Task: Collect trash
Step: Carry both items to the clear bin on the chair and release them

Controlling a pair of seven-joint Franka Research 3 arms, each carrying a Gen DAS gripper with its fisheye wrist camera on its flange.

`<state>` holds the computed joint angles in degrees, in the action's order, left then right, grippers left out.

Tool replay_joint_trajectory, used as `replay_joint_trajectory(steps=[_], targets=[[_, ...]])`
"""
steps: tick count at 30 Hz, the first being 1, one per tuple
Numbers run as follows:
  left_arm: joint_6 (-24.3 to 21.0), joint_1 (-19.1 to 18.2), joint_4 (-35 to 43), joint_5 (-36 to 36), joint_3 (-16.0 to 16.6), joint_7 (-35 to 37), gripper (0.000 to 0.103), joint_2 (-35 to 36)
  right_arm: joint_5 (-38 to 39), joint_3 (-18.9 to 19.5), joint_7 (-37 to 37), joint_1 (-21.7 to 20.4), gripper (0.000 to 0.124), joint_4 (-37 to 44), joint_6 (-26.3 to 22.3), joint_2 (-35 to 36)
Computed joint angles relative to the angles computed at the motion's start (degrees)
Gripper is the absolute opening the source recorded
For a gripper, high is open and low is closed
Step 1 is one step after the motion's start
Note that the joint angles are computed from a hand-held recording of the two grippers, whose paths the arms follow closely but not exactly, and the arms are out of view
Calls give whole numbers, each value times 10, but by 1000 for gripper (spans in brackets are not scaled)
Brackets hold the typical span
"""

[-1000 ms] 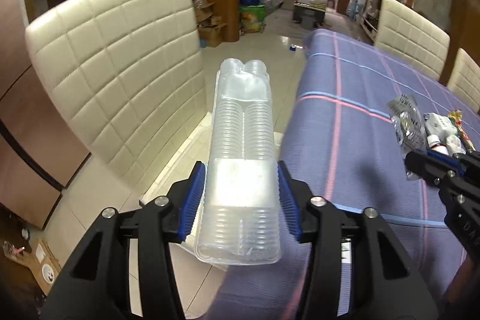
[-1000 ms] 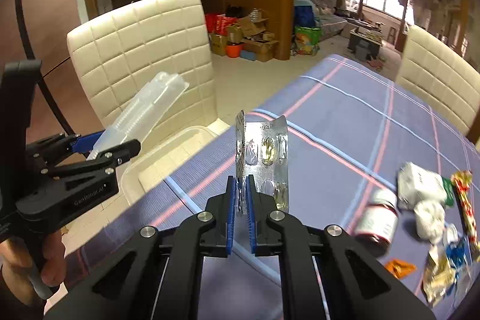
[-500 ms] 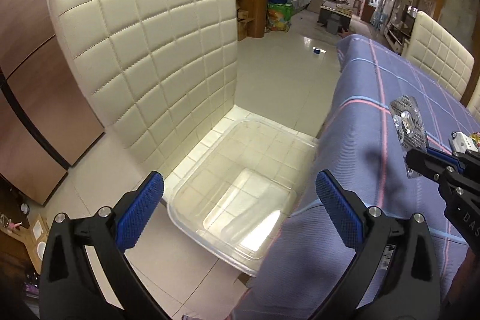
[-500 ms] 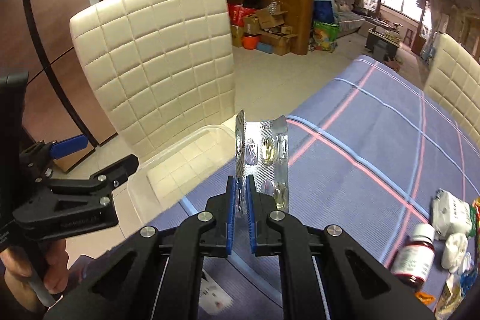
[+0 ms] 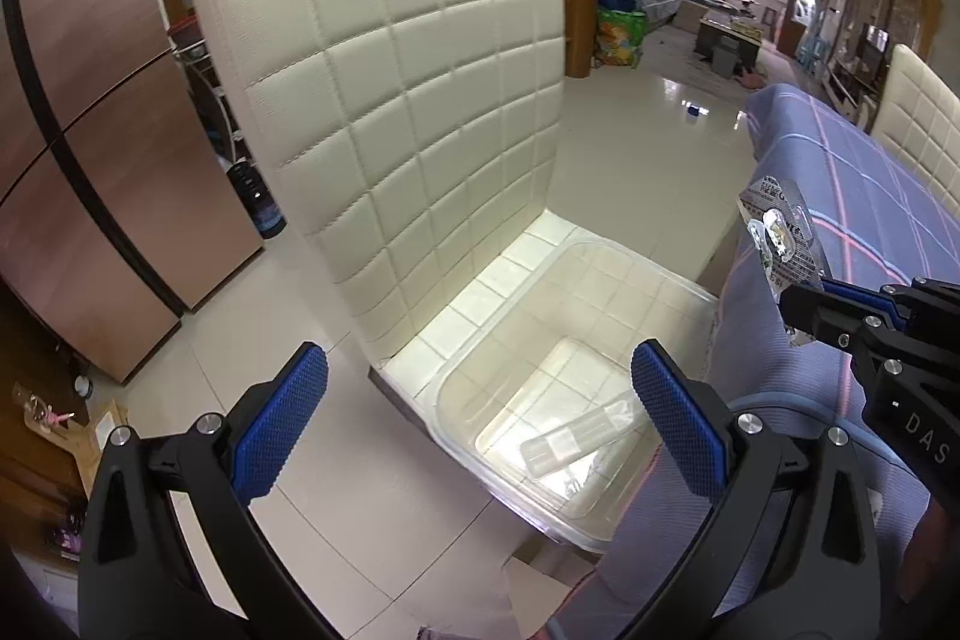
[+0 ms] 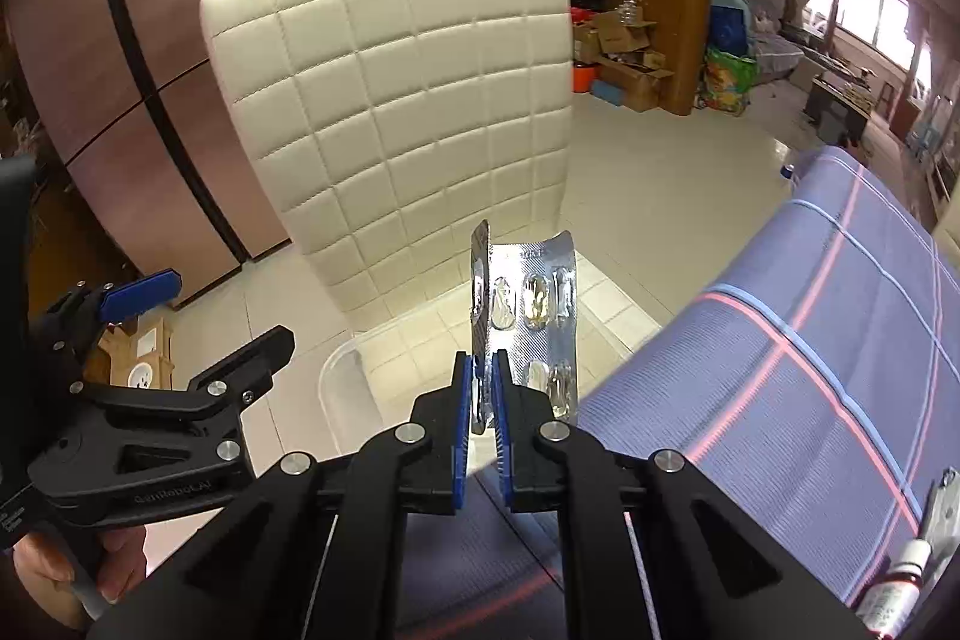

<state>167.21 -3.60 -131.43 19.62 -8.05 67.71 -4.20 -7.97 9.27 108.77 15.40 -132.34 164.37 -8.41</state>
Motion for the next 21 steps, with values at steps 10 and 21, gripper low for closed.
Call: replay_joint_trajectory(steps=[10,21], targets=[[-12,8,12,20,1,-29,100,13,-34,-2,16,5,8,26,5,29],[-20,11,22,28,4,-43,100,20,-105,-10,80,1,8,40,-10,39]])
